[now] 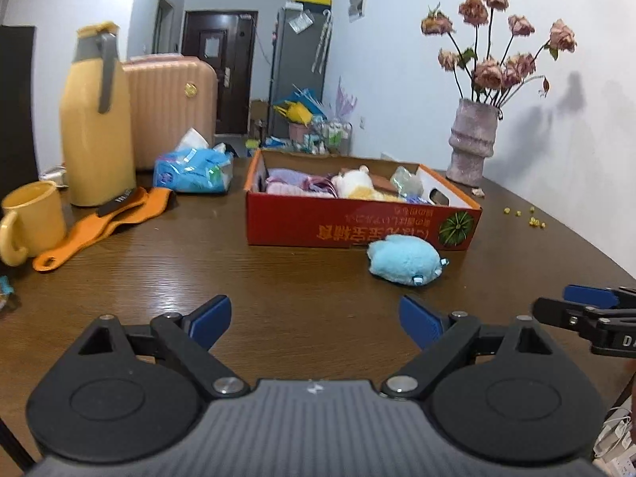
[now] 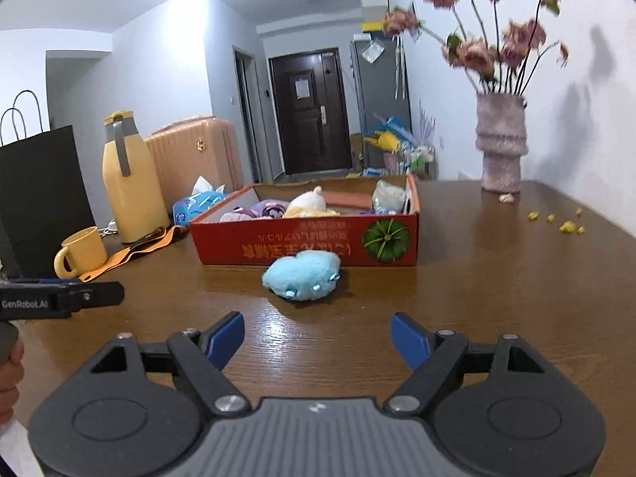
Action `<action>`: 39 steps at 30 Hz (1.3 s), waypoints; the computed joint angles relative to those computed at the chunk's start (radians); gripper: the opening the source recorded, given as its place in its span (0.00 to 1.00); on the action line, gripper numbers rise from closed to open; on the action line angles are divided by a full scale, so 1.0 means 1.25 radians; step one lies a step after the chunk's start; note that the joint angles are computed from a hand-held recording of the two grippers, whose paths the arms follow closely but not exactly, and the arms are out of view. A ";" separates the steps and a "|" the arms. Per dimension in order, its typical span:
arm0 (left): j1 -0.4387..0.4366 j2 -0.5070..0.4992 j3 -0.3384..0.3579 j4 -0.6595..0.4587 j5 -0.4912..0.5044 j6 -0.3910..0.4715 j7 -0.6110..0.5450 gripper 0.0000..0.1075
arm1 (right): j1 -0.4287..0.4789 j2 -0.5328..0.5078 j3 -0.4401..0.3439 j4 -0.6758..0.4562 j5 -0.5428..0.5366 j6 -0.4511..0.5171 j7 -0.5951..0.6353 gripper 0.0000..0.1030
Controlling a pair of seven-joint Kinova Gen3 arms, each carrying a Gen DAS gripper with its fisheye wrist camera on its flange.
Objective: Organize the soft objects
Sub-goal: 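Move the left tool to the light-blue fuzzy plush and close on it, then carry the light-blue plush into the box and open the left tool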
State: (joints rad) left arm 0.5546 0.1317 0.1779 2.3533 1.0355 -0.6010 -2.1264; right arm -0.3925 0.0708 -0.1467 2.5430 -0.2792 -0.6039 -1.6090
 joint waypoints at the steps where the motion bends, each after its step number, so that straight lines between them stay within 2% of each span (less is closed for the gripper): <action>1: -0.023 0.014 0.008 -0.016 -0.022 0.016 0.002 0.87 | 0.027 0.019 -0.007 -0.024 0.033 0.014 -0.020 0.77; 5: -0.171 0.081 0.087 -0.102 -0.133 0.099 0.024 0.86 | 0.175 0.104 -0.086 -0.137 0.163 0.082 -0.097 0.77; 7: -0.245 0.119 0.130 -0.158 -0.198 0.158 0.045 0.85 | 0.248 0.153 -0.133 -0.202 0.228 0.122 -0.138 0.72; 9: -0.319 0.163 0.178 -0.224 -0.263 0.221 0.092 0.81 | 0.288 0.194 -0.155 -0.256 0.293 0.146 -0.195 0.69; 11: -0.390 0.210 0.232 -0.283 -0.328 0.281 0.136 0.69 | 0.357 0.240 -0.210 -0.304 0.358 0.159 -0.256 0.67; 15: -0.440 0.301 0.252 -0.391 -0.441 0.399 0.254 0.54 | 0.443 0.314 -0.289 -0.390 0.485 0.226 -0.386 0.57; 16: -0.472 0.326 0.282 -0.411 -0.473 0.424 0.281 0.49 | 0.458 0.331 -0.304 -0.404 0.518 0.235 -0.418 0.52; 18: -0.539 0.367 0.356 -0.424 -0.534 0.437 0.344 0.46 | 0.482 0.358 -0.321 -0.414 0.581 0.220 -0.483 0.46; 20: -0.602 0.396 0.430 -0.418 -0.599 0.431 0.391 0.31 | 0.514 0.380 -0.347 -0.419 0.646 0.208 -0.539 0.41; 21: -0.623 0.403 0.455 -0.414 -0.626 0.431 0.410 0.31 | 0.525 0.386 -0.355 -0.419 0.679 0.201 -0.568 0.36; 23: -0.633 0.392 0.463 -0.401 -0.642 0.436 0.424 0.30 | 0.506 0.368 -0.325 -0.412 0.741 0.197 -0.633 0.35; 26: -0.664 0.368 0.499 -0.351 -0.647 0.427 0.441 0.30 | 0.461 0.323 -0.251 -0.362 0.823 0.148 -0.730 0.35; 28: -0.686 0.344 0.528 -0.306 -0.625 0.417 0.425 0.31 | 0.464 0.292 -0.242 -0.313 0.850 0.122 -0.766 0.34; 31: -0.732 0.304 0.588 -0.225 -0.650 0.387 0.459 0.31 | 0.442 0.228 -0.212 -0.219 0.833 0.077 -0.767 0.34; 34: -0.778 0.255 0.641 -0.147 -0.716 0.347 0.552 0.31 | 0.420 0.164 -0.194 -0.135 0.810 0.042 -0.758 0.35; 35: -0.779 0.225 0.641 -0.117 -0.733 0.320 0.585 0.32 | 0.414 0.146 -0.191 -0.110 0.799 0.028 -0.740 0.35; 36: -0.767 0.193 0.625 -0.094 -0.738 0.298 0.609 0.34 | 0.393 0.128 -0.172 -0.086 0.774 0.014 -0.713 0.35; 37: -0.743 0.159 0.594 -0.079 -0.737 0.289 0.636 0.40 | 0.357 0.106 -0.141 -0.066 0.742 0.009 -0.687 0.36; 38: -0.723 0.131 0.567 -0.068 -0.741 0.285 0.666 0.54 | 0.327 0.090 -0.116 -0.053 0.709 0.008 -0.664 0.36; 39: -0.717 0.106 0.552 -0.055 -0.741 0.283 0.695 0.61 | 0.311 0.084 -0.102 -0.044 0.687 0.002 -0.646 0.36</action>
